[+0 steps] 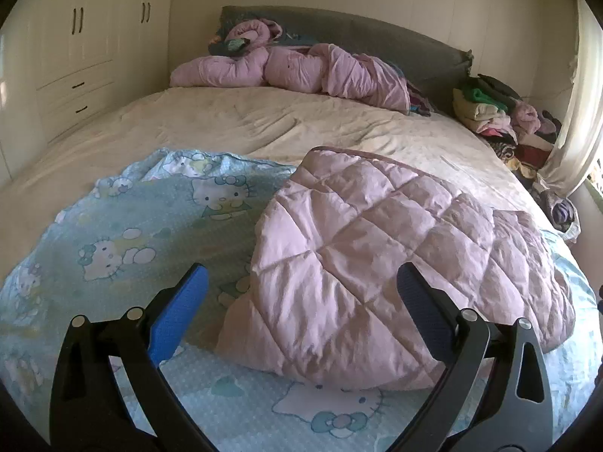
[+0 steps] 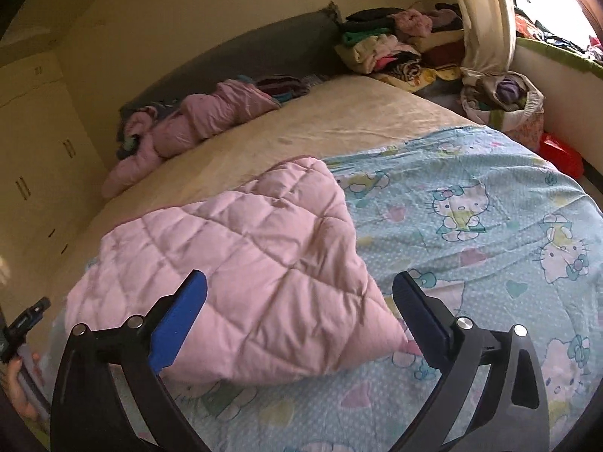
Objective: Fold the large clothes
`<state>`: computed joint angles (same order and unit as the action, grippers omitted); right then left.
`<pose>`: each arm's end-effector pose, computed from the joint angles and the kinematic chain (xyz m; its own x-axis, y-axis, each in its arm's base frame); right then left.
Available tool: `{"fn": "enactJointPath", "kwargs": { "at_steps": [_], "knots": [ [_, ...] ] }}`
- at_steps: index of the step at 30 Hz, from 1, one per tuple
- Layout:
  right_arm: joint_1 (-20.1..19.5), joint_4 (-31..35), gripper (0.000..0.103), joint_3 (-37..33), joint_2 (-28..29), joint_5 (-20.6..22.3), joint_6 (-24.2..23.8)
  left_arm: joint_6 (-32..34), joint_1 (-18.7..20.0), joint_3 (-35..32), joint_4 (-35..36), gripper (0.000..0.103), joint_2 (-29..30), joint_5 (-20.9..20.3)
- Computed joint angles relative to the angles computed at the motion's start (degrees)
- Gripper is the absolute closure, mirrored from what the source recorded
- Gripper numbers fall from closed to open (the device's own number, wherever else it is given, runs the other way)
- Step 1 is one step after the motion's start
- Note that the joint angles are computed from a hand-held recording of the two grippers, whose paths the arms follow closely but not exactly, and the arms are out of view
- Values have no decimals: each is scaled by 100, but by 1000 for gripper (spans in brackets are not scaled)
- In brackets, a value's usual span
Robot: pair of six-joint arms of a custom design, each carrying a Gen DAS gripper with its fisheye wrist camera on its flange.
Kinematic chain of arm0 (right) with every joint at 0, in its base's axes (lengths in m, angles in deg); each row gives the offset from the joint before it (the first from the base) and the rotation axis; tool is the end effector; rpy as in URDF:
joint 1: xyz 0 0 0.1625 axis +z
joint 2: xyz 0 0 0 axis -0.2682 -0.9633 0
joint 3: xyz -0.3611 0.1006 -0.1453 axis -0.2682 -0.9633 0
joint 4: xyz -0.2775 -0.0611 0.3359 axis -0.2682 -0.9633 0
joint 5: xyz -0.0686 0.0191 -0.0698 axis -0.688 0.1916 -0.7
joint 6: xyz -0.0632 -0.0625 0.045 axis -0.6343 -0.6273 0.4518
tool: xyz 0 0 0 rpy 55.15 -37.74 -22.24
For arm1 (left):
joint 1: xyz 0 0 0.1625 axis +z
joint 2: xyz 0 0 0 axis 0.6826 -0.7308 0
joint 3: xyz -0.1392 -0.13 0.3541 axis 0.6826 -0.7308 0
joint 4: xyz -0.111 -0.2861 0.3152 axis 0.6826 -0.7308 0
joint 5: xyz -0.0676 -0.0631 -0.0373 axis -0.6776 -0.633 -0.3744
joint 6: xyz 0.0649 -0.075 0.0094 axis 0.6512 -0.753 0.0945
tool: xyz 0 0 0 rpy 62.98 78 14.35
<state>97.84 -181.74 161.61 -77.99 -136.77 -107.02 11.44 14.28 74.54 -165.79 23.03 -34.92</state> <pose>0.0223 -0.7301 0.3087 -0.9089 -0.0367 0.4155 -0.3431 0.6321 -0.6948 -0.1891 -0.7029 0.1369 -0.7493 -0.2682 -0.6054 0.3743 0.5827 -0.7214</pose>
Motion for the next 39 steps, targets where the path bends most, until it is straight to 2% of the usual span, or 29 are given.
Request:
{"fn": "enactJointPath", "kwargs": {
  "at_steps": [6,11,14,18,22,26,29,34,39],
  "knots": [
    [-65,-6,4,417,-351,146,-75,78,-124,291,13,9,-61,228],
    [-103,-73,4,614,-474,136,-205,-214,-185,547,332,9,-200,339],
    [-152,43,4,704,-553,185,-141,-460,-182,710,571,9,-309,239],
    [-229,563,4,710,-631,332,-32,-879,-92,832,986,9,-422,25],
    [-336,1167,4,631,-637,572,360,-1025,-32,812,1180,9,-421,41],
    [-415,1572,4,477,-536,674,678,-1228,110,841,1205,9,-503,-402],
    [-440,1740,4,337,-422,615,822,-1743,344,810,1595,9,-638,-1036],
    [-528,2158,4,-4,-191,746,1132,-2171,538,753,1840,9,-708,-1390],
    [-632,2525,4,-387,53,1027,1549,-2613,909,578,1936,9,-752,-2340]
  ]
}}
